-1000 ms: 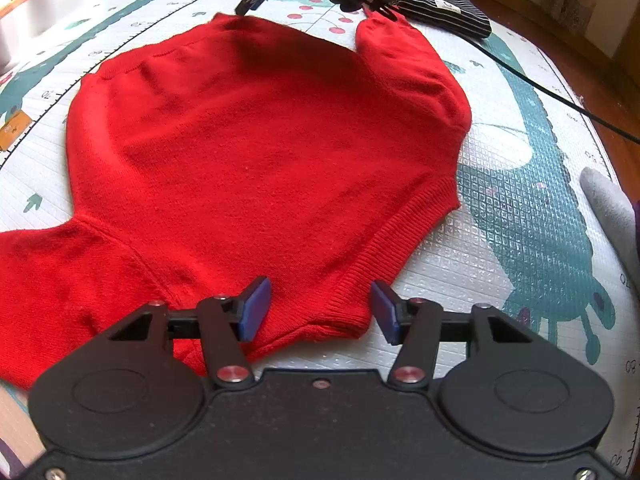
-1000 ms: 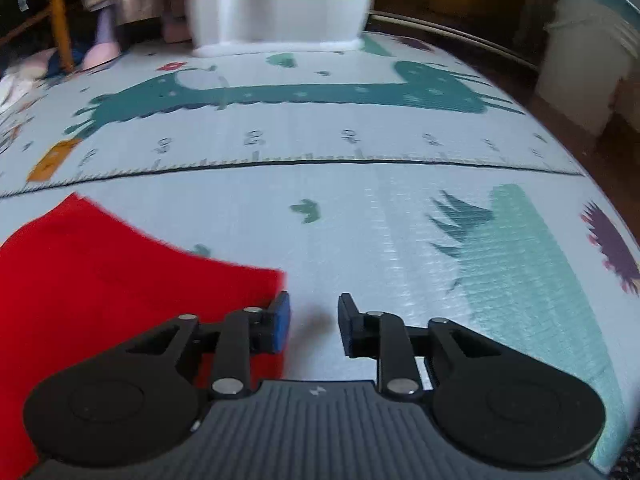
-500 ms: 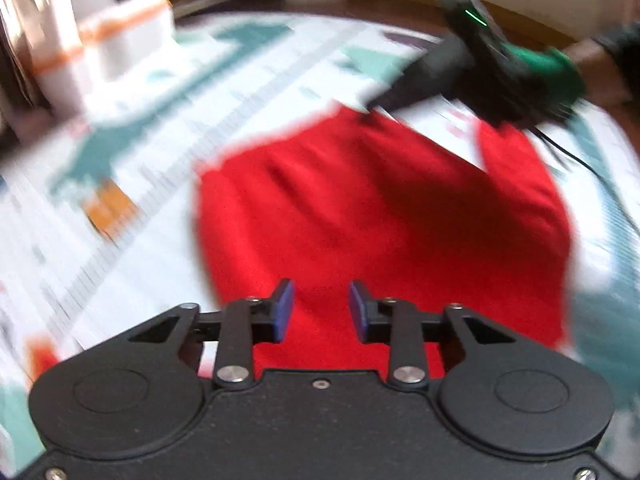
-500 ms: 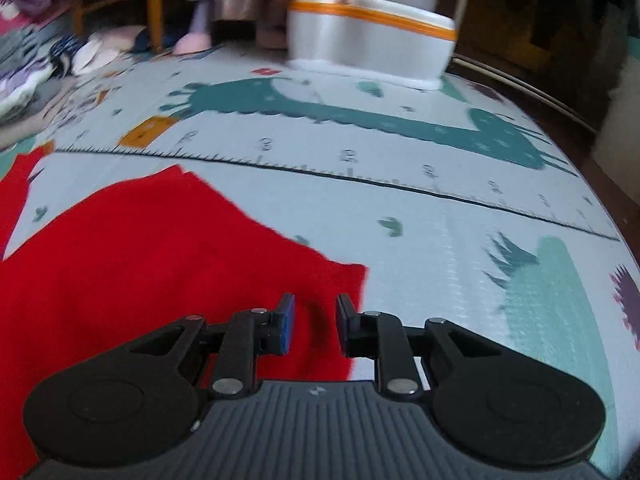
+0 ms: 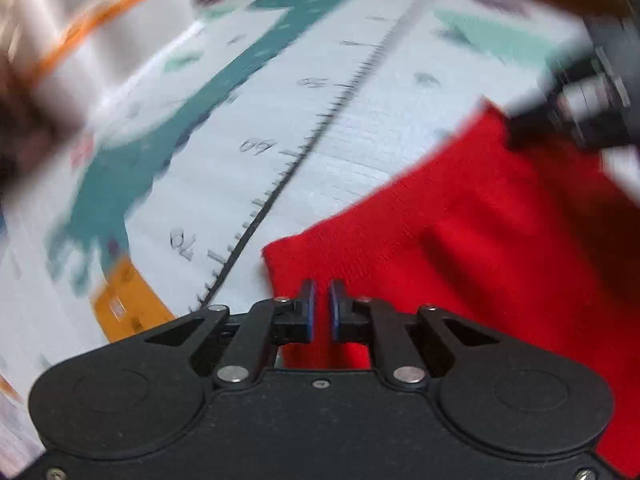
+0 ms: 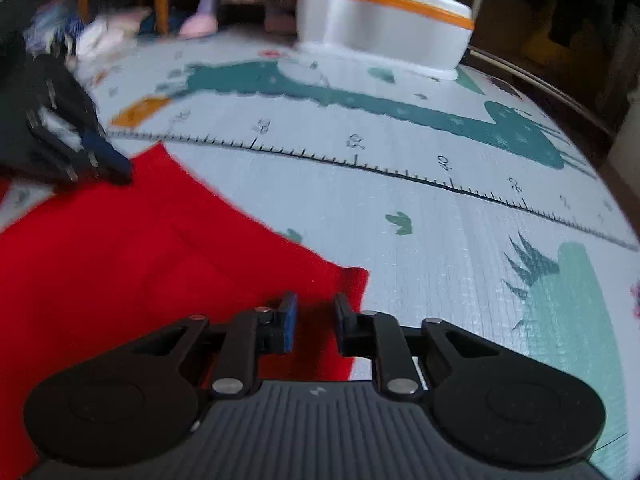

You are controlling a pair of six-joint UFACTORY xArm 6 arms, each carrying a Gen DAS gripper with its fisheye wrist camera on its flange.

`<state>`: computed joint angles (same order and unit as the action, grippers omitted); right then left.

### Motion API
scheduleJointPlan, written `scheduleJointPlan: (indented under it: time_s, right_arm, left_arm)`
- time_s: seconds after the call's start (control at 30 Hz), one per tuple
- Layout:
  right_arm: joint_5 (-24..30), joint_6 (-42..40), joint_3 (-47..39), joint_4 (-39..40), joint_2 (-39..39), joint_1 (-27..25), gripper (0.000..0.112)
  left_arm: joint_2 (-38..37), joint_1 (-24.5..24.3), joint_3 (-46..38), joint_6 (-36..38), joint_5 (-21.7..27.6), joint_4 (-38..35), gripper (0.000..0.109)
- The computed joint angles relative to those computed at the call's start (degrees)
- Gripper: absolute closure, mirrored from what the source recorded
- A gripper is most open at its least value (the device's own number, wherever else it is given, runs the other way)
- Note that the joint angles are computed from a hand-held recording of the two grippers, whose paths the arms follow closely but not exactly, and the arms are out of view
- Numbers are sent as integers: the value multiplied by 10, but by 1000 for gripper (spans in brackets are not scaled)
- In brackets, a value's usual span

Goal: Fold clothes

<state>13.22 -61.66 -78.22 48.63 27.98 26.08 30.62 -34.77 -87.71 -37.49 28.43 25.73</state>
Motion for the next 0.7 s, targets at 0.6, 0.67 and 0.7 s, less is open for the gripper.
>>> scheduleJointPlan:
  time_s: [0.6, 0.67, 0.7]
  right_arm:
    - [23, -67, 36, 95, -48, -5, 95]
    - [25, -108, 53, 123, -64, -1, 95]
    - [25, -94, 59, 111, -65, -2, 95]
  left_arm:
    - [-75, 7, 118, -6, -100, -74, 99]
    - [-74, -1, 122, -1, -88, -76, 99]
    - [-71, -3, 122, -8, -80, -71, 99]
